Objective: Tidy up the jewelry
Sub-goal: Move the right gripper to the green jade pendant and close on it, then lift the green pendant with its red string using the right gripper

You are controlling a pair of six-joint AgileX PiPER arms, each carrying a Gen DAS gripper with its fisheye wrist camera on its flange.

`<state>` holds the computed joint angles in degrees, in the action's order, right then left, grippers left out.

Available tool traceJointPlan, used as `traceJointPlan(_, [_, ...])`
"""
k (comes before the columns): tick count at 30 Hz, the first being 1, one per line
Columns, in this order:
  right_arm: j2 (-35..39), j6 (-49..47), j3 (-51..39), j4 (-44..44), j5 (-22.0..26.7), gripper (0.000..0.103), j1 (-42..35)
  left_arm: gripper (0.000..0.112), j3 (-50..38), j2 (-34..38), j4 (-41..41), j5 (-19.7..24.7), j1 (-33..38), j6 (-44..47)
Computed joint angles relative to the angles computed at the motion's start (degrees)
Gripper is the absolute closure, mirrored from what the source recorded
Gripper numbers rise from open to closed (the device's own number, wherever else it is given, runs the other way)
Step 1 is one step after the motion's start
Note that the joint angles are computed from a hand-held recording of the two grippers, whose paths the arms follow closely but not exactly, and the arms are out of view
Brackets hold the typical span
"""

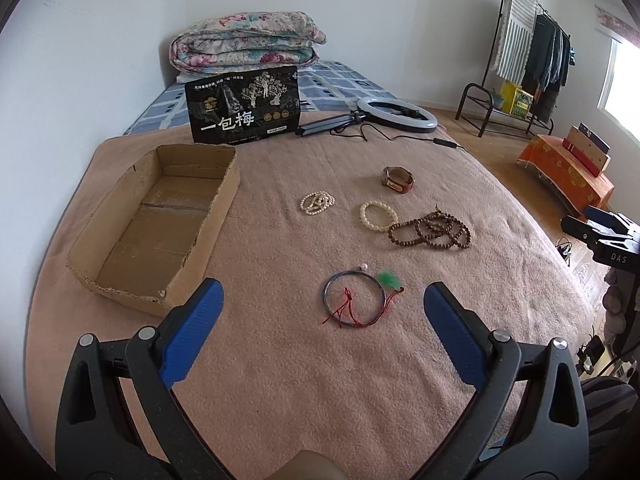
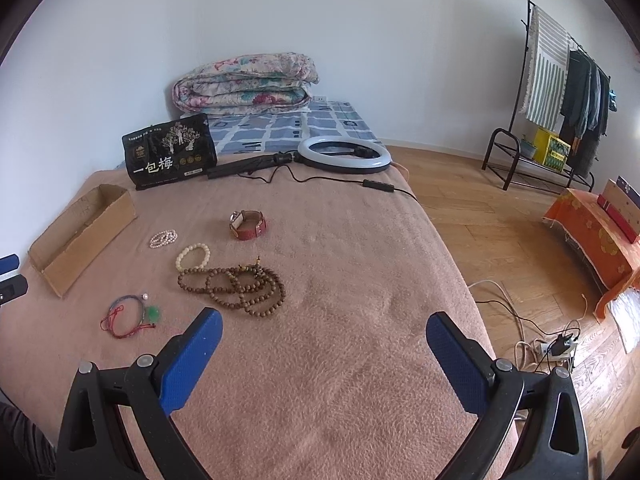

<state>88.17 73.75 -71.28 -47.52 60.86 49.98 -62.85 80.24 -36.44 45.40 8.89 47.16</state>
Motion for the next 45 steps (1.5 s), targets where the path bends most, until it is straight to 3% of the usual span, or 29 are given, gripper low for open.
traceJointPlan(8, [6.1,-11.5,-2.1,7.9,-16.3,0.004,-4.0,0.026,1.5,2.8,2.0,-4.7,-3.7,0.9])
traceJointPlan(11, [11.6,-18.7,-7.1,13.6,-18.5,0.017,-4.7,0.026,1.4,4.0,2.5,-5.8,-4.5,1.2])
traceJointPlan(14, [17.4,-26.5,-12.8,21.0,-19.9,0.023,-6.0,0.027,0.8,5.8,2.6,-7.0,-5.2,1.2])
traceJointPlan(19, [26.0,-37.6,-22.4,32.0,-18.2,0.038,-7.2,0.033,0.2,8.1,2.4,-8.9,-5.9,1.9])
traceJointPlan(23, [31.5,-41.0,-28.5,35.9,-15.9,0.052,-7.9,0.034,0.0,10.0,1.1,-9.1,-5.9,3.5])
traceJointPlan(27, [35.1,-44.3,-32.3,40.2,-14.9,0.062,-8.6,0.042,-0.1,11.9,0.8,-9.8,-6.6,4.6])
traceJointPlan(40, [40.4,-44.5,-39.7,36.7,-9.0,0.075,-7.0,0.046,-1.6,15.5,-0.7,-9.9,-6.6,5.0])
traceJointPlan(45, [40.3,-43.8,-39.6,34.2,-7.8,0.085,-6.3,0.046,-2.7,17.1,-0.7,-9.4,-6.6,4.0])
